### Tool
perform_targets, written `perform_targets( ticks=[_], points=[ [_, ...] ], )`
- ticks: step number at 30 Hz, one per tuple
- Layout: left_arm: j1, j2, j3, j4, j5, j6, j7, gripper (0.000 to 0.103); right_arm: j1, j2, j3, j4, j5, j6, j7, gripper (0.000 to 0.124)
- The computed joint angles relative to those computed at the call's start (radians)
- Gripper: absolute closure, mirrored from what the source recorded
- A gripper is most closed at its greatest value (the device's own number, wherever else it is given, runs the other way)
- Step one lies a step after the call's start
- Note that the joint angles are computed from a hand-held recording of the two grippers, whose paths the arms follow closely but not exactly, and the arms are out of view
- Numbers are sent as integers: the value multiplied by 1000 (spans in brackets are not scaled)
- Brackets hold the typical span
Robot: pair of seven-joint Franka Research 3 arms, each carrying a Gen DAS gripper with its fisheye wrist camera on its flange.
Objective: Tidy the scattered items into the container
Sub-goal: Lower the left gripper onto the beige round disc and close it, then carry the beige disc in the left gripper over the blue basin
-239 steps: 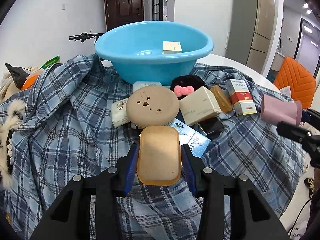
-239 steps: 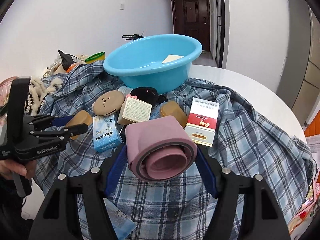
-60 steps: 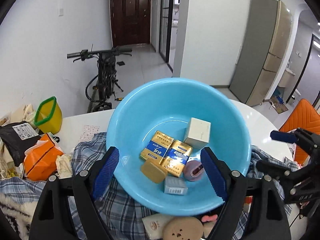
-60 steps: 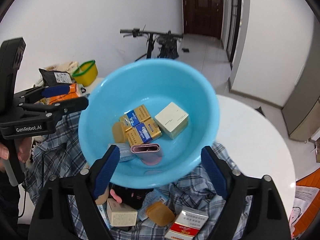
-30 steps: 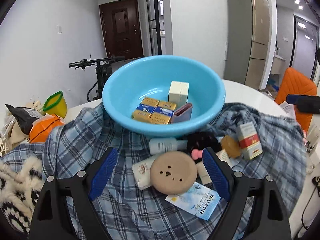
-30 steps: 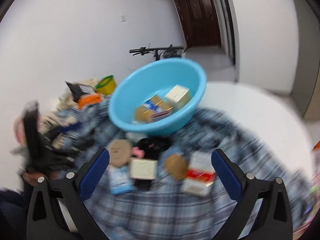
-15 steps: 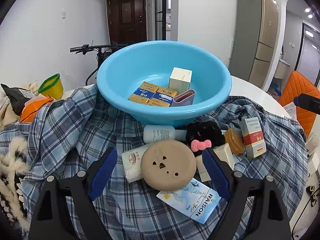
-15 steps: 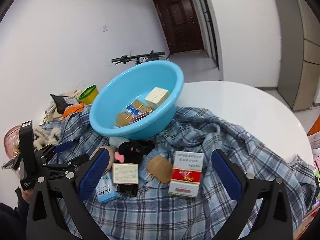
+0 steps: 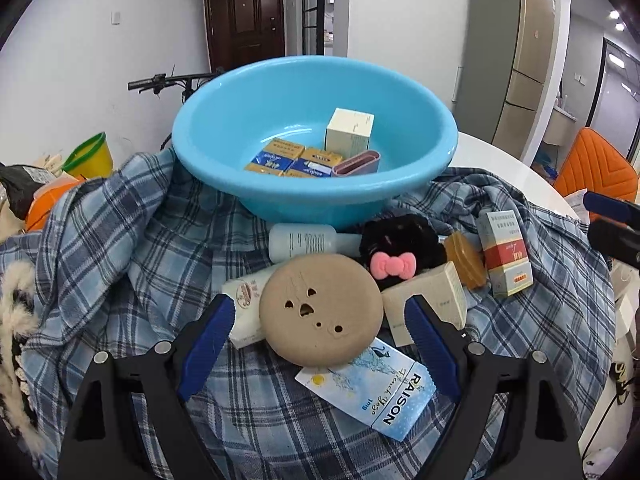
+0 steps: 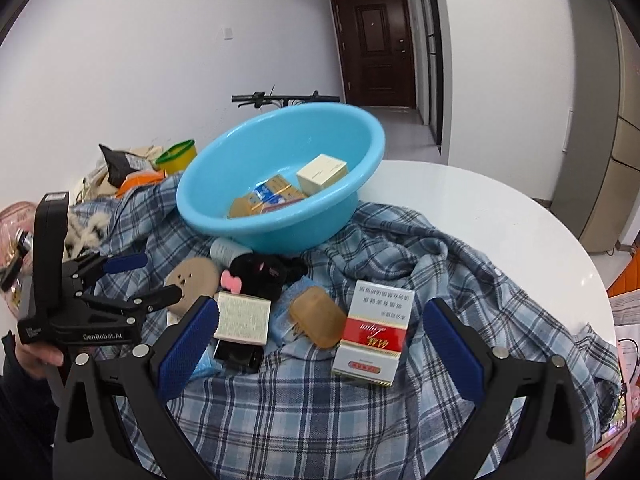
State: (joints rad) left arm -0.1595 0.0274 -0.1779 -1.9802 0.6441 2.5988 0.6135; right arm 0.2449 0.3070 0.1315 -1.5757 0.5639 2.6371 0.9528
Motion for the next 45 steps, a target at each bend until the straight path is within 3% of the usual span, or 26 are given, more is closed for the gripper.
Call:
perform_targets(
  ticks=[15, 26, 30, 34, 38, 45],
  points=[
    [-4, 65, -2, 28, -152, -17, 270, 14, 8, 19, -12, 10, -63, -44, 28, 22],
    [-1, 139, 13, 113, -173, -52, 392, 14, 22, 51, -11, 44, -117, -105, 30, 22],
    [2, 154, 16, 125, -205, -52, 410, 14, 28, 57, -7, 56, -121, -123, 18, 22],
    [8, 135, 16, 106, -235, -18, 416, 22, 36, 53, -9, 48, -132, -115, 11, 22],
    [-8, 98, 19, 86, -168, -14, 397, 24, 37, 52, -12, 46, -134, -127, 15, 22],
    [-8, 57, 5, 62, -183, 5, 404, 24, 27, 54, -8, 51, -115, -140, 14, 22]
  ],
)
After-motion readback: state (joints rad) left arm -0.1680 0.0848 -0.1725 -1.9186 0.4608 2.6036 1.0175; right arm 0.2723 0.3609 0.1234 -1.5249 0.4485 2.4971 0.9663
